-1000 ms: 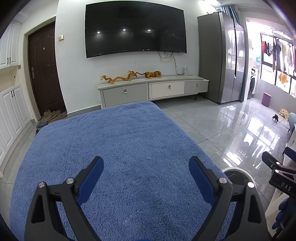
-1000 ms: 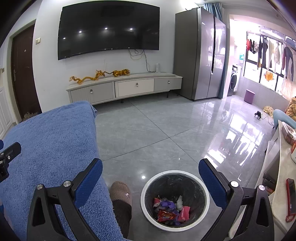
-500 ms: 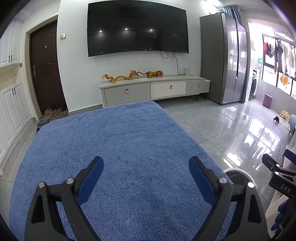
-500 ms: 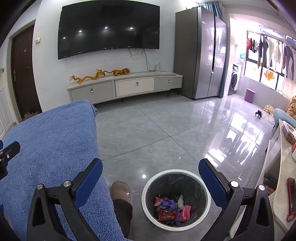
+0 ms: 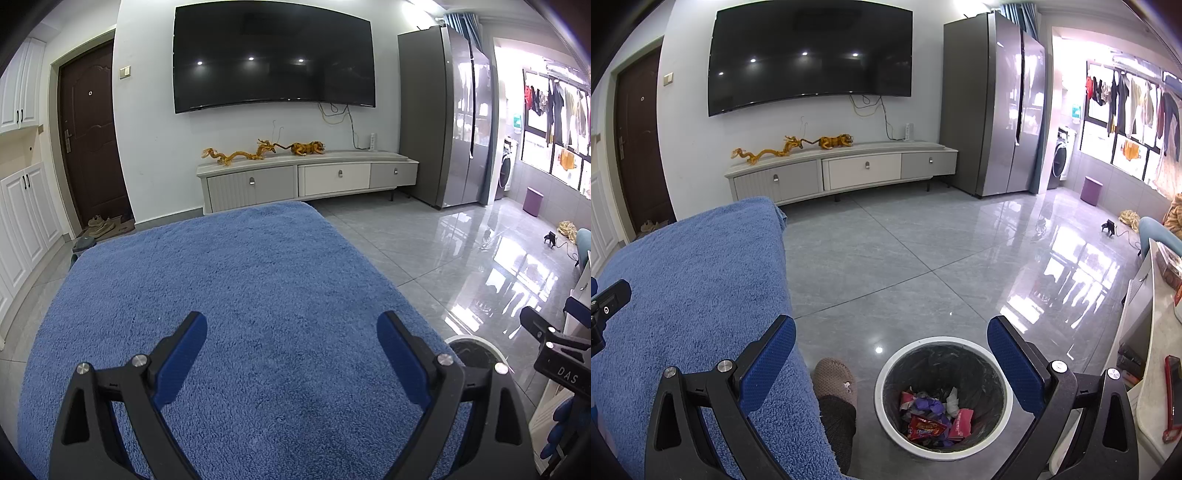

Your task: Collect trash

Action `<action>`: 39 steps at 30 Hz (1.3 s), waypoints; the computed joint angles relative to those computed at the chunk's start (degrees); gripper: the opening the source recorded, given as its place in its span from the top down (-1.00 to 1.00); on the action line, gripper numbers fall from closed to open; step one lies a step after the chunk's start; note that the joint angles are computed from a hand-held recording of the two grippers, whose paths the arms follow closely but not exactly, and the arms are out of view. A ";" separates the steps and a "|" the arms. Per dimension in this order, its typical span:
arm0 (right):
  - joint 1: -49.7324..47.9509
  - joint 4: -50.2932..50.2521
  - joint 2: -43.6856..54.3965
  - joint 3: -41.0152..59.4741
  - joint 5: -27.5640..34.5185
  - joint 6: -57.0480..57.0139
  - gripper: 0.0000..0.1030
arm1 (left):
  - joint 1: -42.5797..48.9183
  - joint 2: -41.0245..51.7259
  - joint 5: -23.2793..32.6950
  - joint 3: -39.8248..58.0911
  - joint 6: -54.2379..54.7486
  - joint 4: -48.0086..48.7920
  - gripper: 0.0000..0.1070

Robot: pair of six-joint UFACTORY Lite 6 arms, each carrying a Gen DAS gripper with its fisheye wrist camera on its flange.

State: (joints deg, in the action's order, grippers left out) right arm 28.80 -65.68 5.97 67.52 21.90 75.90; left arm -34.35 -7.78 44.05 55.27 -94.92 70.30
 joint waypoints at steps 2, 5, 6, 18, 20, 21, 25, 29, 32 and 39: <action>-0.04 0.05 0.02 0.04 -0.03 -0.07 -0.97 | -0.07 -0.07 0.13 -0.13 -0.14 0.07 -0.75; 0.07 -0.06 0.03 0.16 0.18 0.03 -0.97 | -0.24 -0.08 0.38 -0.03 -0.01 0.01 -0.75; 0.08 -0.01 0.01 0.21 0.22 -0.04 -0.97 | -0.36 -0.01 0.54 0.06 -0.03 -0.02 -0.75; -0.13 1.01 -0.20 0.49 0.23 -1.50 -0.97 | 0.23 -0.49 0.30 -0.25 0.08 0.00 -0.75; -0.12 0.93 -0.21 0.51 0.28 -1.43 -0.97 | 0.21 -0.55 0.30 -0.33 0.01 0.10 -0.75; -0.13 0.82 -0.19 0.51 0.28 -1.31 -0.97 | 0.26 -0.53 0.26 -0.26 0.04 0.09 -0.75; -0.03 0.20 -0.25 0.54 0.50 -0.72 -0.97 | 0.58 -0.73 -0.08 -0.61 -0.36 0.43 -0.75; 0.28 -0.75 -0.51 0.09 0.74 0.18 -0.97 | 0.84 -1.22 -0.30 -1.16 -0.82 0.75 -0.75; 0.42 -1.32 -0.64 -0.03 0.85 0.69 -0.97 | 0.87 -1.77 0.10 -1.78 -1.47 1.42 -0.75; 0.81 -2.82 -1.14 -0.53 0.92 2.29 -0.97 | 0.63 -2.62 0.81 -3.06 -2.91 2.54 -0.75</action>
State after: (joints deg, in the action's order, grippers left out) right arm 29.61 -68.50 4.83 66.99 22.82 78.20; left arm -33.73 -10.41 44.86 52.21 -97.84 72.84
